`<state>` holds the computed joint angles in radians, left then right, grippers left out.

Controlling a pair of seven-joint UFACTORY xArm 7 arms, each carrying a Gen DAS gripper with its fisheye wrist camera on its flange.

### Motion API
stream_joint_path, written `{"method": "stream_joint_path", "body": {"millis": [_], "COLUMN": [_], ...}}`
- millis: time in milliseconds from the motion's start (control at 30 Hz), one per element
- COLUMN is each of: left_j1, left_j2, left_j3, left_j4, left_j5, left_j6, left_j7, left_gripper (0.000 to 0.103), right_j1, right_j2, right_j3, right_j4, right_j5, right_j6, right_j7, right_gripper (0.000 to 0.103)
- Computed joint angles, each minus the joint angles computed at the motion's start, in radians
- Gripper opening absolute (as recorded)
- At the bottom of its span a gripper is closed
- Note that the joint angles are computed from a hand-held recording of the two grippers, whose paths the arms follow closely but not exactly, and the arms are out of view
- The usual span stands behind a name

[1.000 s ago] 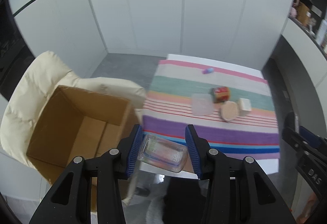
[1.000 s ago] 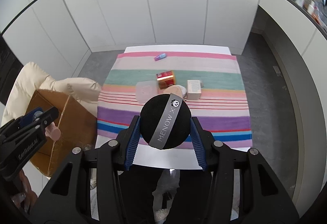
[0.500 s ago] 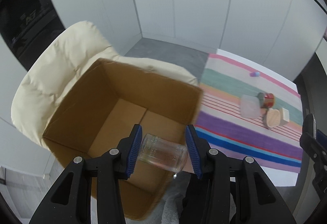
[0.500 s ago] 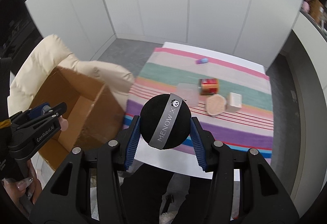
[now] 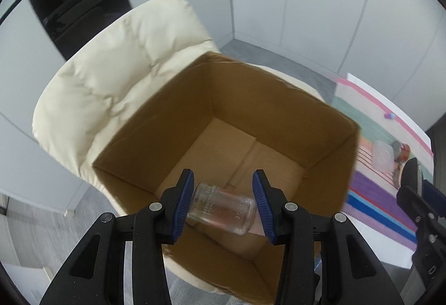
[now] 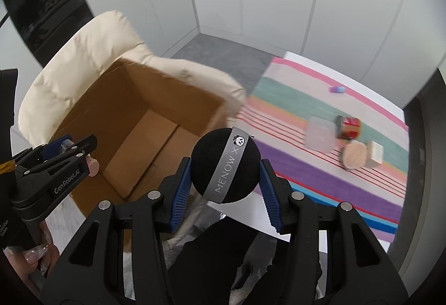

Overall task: Organize objects
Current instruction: 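Carry the glass vial with the left tool while the right tool carries the black compact to the cardboard box, then open both tools to drop the vial and compact into the box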

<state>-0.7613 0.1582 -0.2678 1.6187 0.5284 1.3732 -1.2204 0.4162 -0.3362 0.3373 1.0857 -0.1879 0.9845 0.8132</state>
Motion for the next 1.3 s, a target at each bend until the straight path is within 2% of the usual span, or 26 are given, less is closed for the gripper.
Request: {"method": "stream_joint_path", "body": {"millis": [167, 400, 433, 467, 500, 533, 567, 600, 633, 667, 733, 1000, 1300], "left_j1": [0.041, 0.114, 0.124, 0.138, 0.150, 0.159, 0.167, 0.170, 0.173, 0.176, 0.185, 0.188, 0.179], "left_j2": [-0.073, -0.144, -0.158, -0.190, -0.213, -0.221, -0.216, -0.209, -0.208, -0.211, -0.220, -0.201, -0.191], "left_j3": [0.003, -0.011, -0.012, -0.010, -0.013, -0.020, -0.033, -0.041, -0.046, -0.046, -0.044, -0.045, -0.048], "left_j4": [-0.088, -0.178, -0.196, -0.238, -0.268, -0.273, -0.258, -0.243, -0.237, -0.239, -0.249, -0.237, -0.217], "left_j5": [-0.012, -0.061, -0.065, -0.077, -0.083, -0.082, -0.062, -0.044, -0.028, -0.028, -0.046, -0.085, -0.065], "left_j6": [-0.012, -0.047, -0.069, -0.133, -0.179, -0.189, -0.158, -0.129, -0.113, -0.117, -0.138, -0.134, -0.105], "left_j7": [-0.014, -0.024, -0.024, -0.026, -0.030, -0.033, -0.045, -0.052, -0.055, -0.052, -0.048, -0.034, -0.033], "left_gripper": [0.045, 0.045, 0.046, 0.046, 0.051, 0.064, 0.070, 0.079, 0.087, 0.089, 0.089, 0.089, 0.089], "right_j1": [0.028, 0.107, 0.117, 0.127, 0.135, 0.141, 0.146, 0.149, 0.153, 0.155, 0.154, 0.152, 0.154], "right_j2": [0.131, 0.267, 0.280, 0.294, 0.302, 0.302, 0.306, 0.311, 0.315, 0.314, 0.311, 0.305, 0.302], "right_j3": [0.031, 0.013, 0.008, 0.004, -0.002, -0.010, -0.015, -0.019, -0.021, -0.024, -0.034, -0.038, -0.034], "right_j4": [0.105, 0.227, 0.239, 0.252, 0.256, 0.251, 0.252, 0.255, 0.261, 0.260, 0.252, 0.241, 0.245], "right_j5": [-0.038, -0.085, -0.089, -0.095, -0.096, -0.090, -0.077, -0.072, -0.089, -0.097, -0.081, -0.065, -0.087], "right_j6": [-0.017, -0.020, -0.020, -0.019, -0.032, -0.048, -0.059, -0.060, -0.050, -0.045, -0.050, -0.039, -0.021], "right_j7": [0.018, 0.030, 0.031, 0.033, 0.031, 0.027, 0.021, 0.027, 0.056, 0.074, 0.075, 0.070, 0.080], "right_gripper": [0.050, 0.050, 0.050, 0.050, 0.053, 0.064, 0.073, 0.084, 0.091, 0.092, 0.093, 0.093, 0.093]}}
